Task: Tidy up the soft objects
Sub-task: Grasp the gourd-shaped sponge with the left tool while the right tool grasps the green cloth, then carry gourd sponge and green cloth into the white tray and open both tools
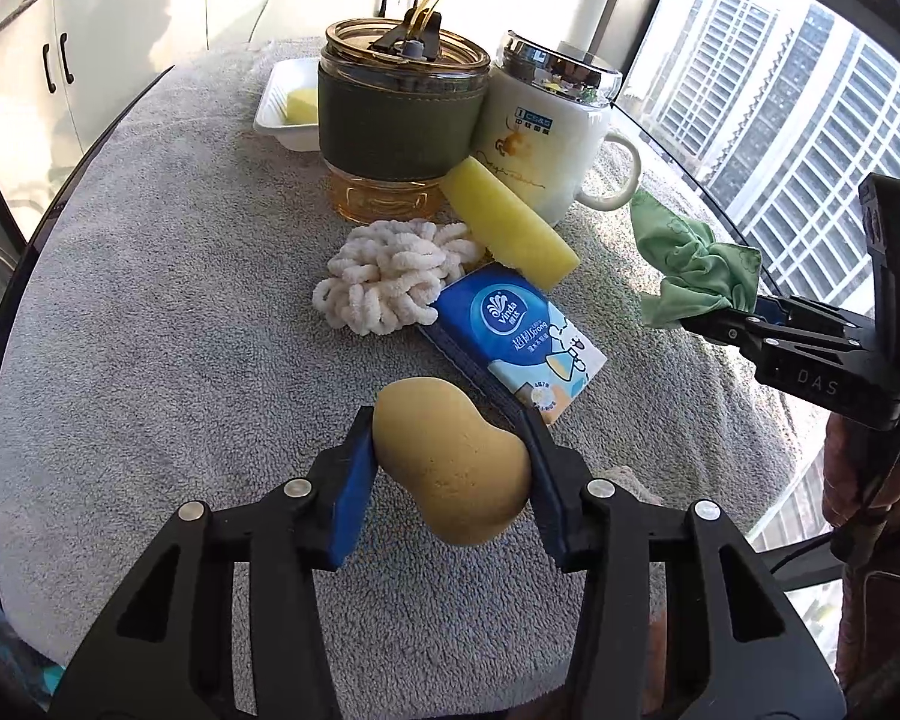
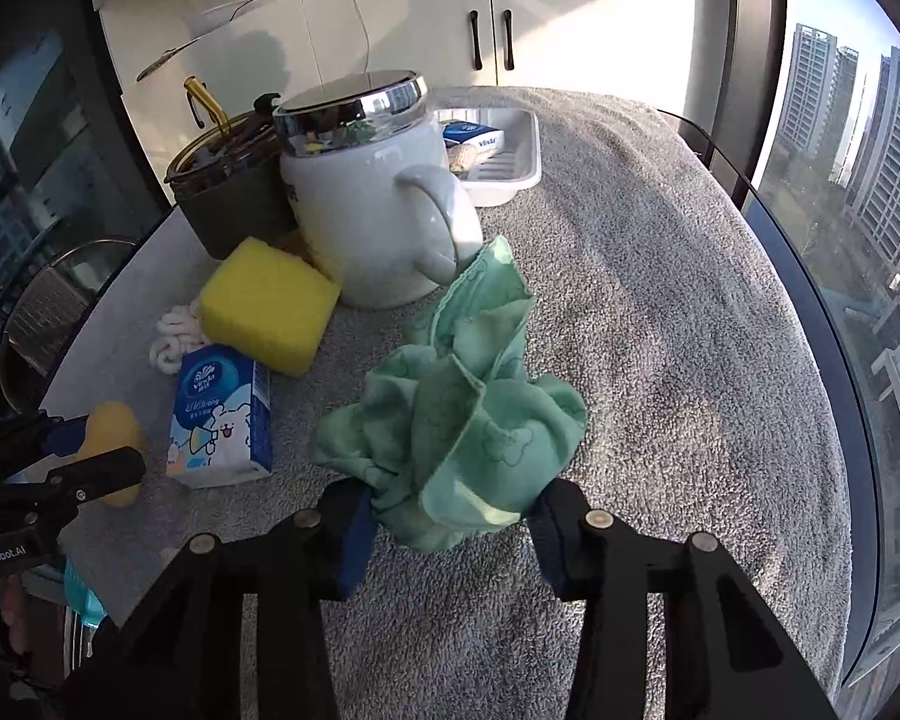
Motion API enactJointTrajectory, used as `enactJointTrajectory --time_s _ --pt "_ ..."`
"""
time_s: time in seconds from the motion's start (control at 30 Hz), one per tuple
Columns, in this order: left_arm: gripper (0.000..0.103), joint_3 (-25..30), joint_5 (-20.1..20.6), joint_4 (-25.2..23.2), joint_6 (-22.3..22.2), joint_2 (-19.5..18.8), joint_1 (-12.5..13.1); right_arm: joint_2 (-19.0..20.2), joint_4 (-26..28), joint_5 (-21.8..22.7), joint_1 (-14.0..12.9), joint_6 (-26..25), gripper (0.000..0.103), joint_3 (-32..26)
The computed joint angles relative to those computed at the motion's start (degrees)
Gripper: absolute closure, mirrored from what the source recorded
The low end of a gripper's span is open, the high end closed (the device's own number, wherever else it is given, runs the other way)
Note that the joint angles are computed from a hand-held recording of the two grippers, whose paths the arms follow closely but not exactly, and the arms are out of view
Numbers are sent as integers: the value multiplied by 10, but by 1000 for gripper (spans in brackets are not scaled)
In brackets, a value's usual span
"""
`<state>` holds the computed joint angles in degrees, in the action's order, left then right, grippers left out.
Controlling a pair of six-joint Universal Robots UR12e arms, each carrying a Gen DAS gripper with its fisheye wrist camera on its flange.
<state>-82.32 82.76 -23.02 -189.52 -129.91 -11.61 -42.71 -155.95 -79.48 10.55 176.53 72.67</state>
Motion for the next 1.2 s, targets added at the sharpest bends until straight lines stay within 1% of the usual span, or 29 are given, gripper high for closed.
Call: enactJointTrajectory --time_s 0.07,0.23,0.37,0.53,0.6,0.7,0.83,0.93,1.07,1.2 --pt "59 -5 7 -1 -5 4 2 -3 -5 -3 -1 3 56 4" --pt "59 -5 49 -1 -18 3 9 -7 -11 -14 -7 17 56 10" --pt "59 0 80 -1 -33 0 20 -4 -8 -27 -15 34 56 5" --pt "59 12 115 0 -50 -8 33 10 15 -32 -27 53 56 -20" --pt "59 15 127 2 -54 -10 38 17 25 -44 -29 59 56 -33" --pt "59 24 153 0 -53 -17 44 27 39 -46 -35 65 56 -52" --pt "59 58 181 -18 -48 -39 51 44 53 -61 -38 62 56 -86" --pt "59 85 193 -27 -43 -56 55 62 67 -72 -39 55 56 -120" --pt "59 129 205 -40 -32 -80 57 84 78 -67 -40 51 56 -167" --pt "59 184 202 -49 -22 -108 60 114 105 -50 -41 49 56 -231"
